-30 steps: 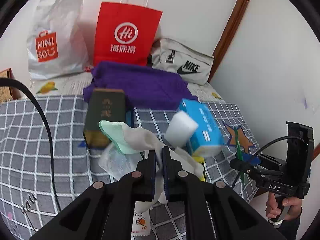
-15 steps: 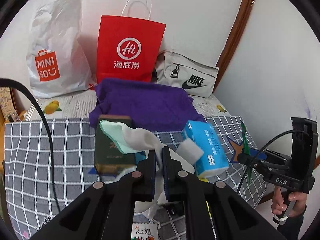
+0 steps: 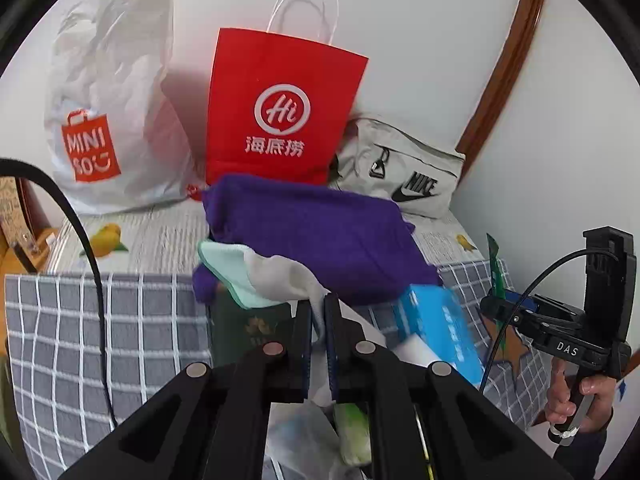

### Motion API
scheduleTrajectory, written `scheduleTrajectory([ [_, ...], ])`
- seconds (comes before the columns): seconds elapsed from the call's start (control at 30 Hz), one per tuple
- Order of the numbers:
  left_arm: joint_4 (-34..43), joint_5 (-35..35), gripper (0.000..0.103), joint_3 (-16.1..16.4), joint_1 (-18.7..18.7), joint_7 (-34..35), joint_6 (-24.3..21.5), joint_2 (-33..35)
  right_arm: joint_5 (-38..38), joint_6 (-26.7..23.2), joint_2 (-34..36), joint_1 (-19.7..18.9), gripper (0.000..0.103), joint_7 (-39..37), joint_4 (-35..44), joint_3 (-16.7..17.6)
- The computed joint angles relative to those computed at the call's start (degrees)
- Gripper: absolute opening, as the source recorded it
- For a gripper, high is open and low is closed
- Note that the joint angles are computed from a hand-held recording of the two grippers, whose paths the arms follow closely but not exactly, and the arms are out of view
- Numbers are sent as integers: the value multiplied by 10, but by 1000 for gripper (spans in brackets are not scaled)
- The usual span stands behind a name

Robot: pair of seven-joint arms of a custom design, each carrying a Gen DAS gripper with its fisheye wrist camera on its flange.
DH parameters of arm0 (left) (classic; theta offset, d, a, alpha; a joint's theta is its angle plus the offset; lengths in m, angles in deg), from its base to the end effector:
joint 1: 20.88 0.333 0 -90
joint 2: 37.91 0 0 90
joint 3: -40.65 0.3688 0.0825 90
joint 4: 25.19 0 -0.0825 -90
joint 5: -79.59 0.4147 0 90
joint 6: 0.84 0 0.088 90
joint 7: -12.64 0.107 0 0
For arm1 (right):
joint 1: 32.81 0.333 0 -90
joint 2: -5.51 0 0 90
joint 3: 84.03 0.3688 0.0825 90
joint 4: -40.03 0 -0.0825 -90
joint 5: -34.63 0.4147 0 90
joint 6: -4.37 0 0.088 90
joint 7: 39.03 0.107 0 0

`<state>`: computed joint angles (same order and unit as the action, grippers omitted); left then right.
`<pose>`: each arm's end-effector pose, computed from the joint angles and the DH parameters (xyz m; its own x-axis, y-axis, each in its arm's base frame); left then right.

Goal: Organize soft objects
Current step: 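Lift and carry the green packet and white glove over the purple towel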

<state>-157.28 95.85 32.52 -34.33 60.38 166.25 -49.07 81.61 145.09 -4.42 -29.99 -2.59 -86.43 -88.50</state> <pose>0.4988 -0.2209 0.5540 -0.0069 -0.9657 0.2596 -0.7100 -0.1780 -0.6813 0.5494 -0.0182 0.5371 0.4275 -0.8694 -0.2477 -0.7450 -0.1836 -0.6413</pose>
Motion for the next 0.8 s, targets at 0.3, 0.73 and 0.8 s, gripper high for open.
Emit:
scheduleTrajectory([
  [0.3,88,13,7,0,33,25,-12,80,-24,1,105,-1,46,58,104,13],
  [0.73,197,-40,7,-28,87,100,-26,196,-103,-16,247,-9,46,152,257,26],
  [0.8,218,-42,7,-33,93,110,-31,214,-122,-14,267,-6,46,165,277,25],
])
